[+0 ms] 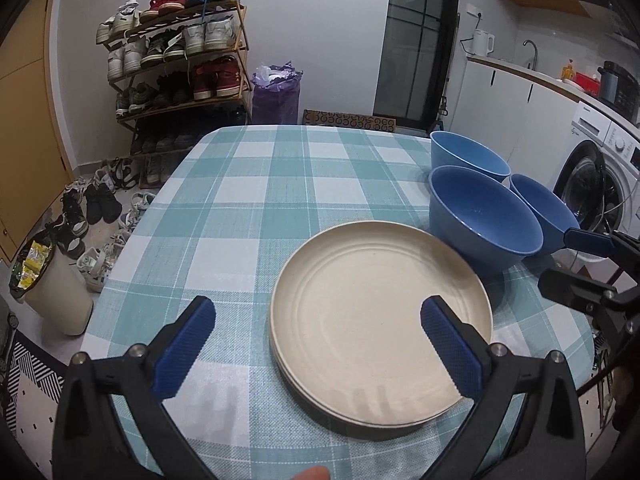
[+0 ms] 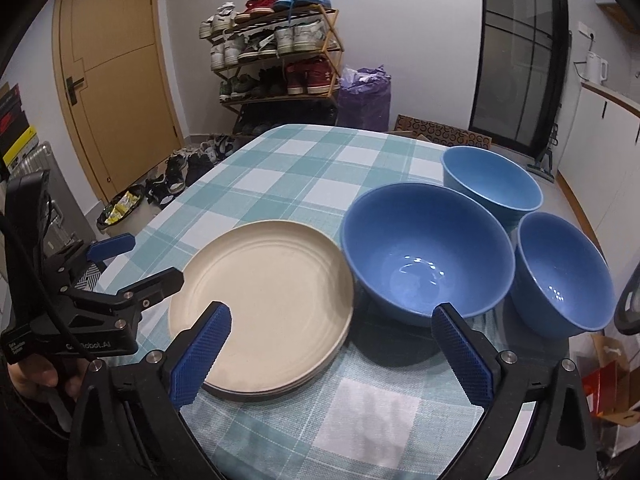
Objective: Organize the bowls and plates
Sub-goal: 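Pull both open tools back from the stacked beige plates, then move the open left tool to a blue bowl rim while the right tool approaches another bowl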
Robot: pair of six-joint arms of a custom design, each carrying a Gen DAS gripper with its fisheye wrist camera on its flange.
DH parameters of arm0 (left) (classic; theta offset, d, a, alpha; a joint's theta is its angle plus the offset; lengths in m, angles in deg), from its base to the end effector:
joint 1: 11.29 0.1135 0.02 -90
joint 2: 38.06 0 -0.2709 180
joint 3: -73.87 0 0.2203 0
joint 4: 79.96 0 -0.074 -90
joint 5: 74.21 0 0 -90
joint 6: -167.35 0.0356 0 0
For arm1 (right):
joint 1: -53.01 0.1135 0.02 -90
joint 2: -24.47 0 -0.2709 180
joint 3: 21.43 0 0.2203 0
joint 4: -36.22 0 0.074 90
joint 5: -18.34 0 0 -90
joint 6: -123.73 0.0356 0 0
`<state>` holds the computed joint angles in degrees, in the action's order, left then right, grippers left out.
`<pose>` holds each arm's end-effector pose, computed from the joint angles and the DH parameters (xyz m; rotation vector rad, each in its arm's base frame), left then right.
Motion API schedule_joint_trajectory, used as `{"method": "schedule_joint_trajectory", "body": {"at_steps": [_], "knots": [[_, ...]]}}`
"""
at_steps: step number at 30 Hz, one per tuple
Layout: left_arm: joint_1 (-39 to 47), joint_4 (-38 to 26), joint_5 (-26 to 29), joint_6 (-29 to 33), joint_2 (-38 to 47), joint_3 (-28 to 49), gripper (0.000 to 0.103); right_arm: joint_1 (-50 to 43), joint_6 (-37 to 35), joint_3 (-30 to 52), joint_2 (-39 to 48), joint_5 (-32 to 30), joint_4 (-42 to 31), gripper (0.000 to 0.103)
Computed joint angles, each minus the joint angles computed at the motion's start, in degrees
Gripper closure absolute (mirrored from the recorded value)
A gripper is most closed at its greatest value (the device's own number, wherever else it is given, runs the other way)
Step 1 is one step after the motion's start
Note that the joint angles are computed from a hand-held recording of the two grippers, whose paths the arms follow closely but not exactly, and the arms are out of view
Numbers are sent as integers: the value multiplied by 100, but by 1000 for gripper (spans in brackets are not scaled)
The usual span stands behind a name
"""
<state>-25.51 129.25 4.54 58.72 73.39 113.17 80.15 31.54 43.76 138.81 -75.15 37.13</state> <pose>0.2599 -0.0587 0.0817 -0.1872 2.2958 -0.0659 0.3093 0.1610 0.1120 -0.6422 2.3425 0.2724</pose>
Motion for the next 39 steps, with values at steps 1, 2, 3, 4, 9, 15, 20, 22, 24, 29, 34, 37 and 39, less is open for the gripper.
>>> {"method": "schedule_joint_trajectory", "body": {"at_steps": [1,2,3,4,9,15,20,22,24,29,34,37,39], "knots": [[-15,-32,-11,-5,-6,23,0,-57,21,12,-23,-13,-21,1],[-26,-89,-17,-10,-15,64,0,-93,35,23,-42,-11,-37,1],[-34,-115,-17,-11,-19,87,0,-146,34,8,-95,-25,-56,1],[-42,-134,-15,-11,-23,106,0,-195,33,-6,-139,-32,-61,1],[-80,-265,-18,-29,-22,236,0,-408,29,-82,-378,-41,-90,1],[-123,-508,11,-38,24,519,0,-624,-23,-83,-523,-73,-188,1],[-192,-795,-8,-55,78,834,0,-825,-63,3,-540,-127,-286,1],[-218,-928,-3,-56,107,984,0,-957,-65,59,-551,-201,-343,1],[-250,-1058,-14,-71,133,1122,0,-1068,-61,115,-540,-262,-380,1],[-366,-1468,-49,-67,244,1588,0,-1339,-105,267,-507,-431,-471,1],[-457,-1823,-119,-105,348,2006,0,-1583,-167,429,-459,-613,-540,1],[-512,-2029,-118,-134,432,2274,0,-1720,-216,539,-417,-708,-627,1],[-556,-2148,-144,-124,480,2425,0,-1800,-254,622,-392,-762,-694,1]]}}
